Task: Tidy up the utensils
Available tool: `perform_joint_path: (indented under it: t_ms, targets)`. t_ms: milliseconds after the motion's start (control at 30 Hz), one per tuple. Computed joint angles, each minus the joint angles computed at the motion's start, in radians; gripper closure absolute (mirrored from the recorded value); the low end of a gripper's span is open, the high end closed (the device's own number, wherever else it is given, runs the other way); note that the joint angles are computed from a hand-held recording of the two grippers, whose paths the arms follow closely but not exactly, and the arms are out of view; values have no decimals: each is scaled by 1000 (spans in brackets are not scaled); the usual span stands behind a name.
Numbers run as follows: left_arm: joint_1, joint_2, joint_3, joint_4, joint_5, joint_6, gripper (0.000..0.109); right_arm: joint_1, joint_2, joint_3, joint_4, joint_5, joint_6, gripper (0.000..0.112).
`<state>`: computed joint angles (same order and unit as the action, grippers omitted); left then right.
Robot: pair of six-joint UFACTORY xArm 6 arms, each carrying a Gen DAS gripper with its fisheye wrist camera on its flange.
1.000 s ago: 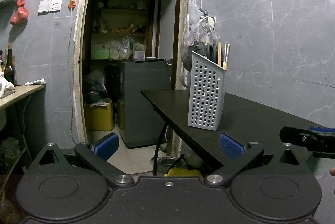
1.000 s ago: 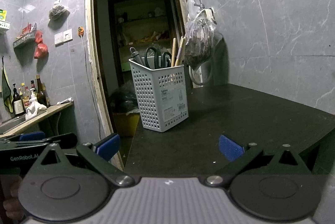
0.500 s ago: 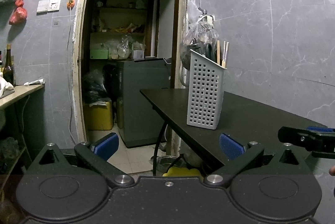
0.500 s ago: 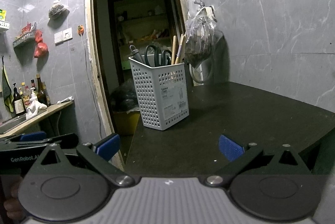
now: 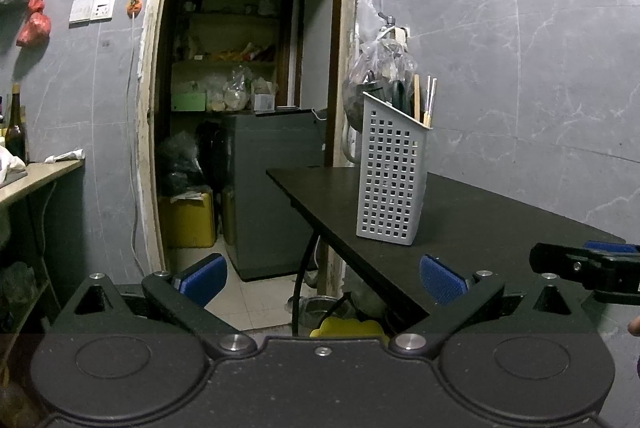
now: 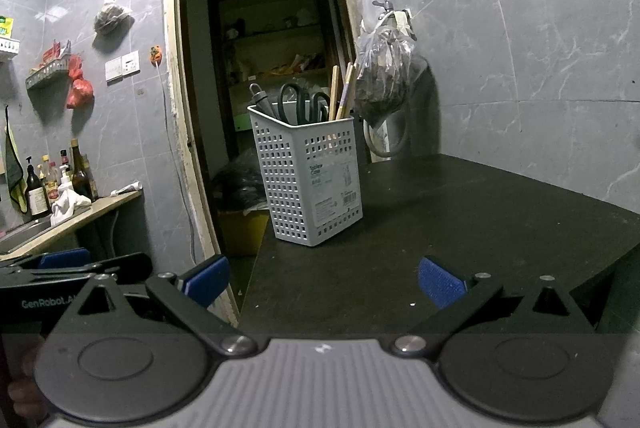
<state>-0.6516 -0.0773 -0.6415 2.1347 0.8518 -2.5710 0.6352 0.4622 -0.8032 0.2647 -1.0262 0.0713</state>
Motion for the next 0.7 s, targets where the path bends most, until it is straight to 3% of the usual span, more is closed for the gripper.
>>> perform_joint_path:
  t_ms: [700]
  targets:
    - [29,7,-9,33,-39,-16,6,-10,0,-19,-10,43,-4,9]
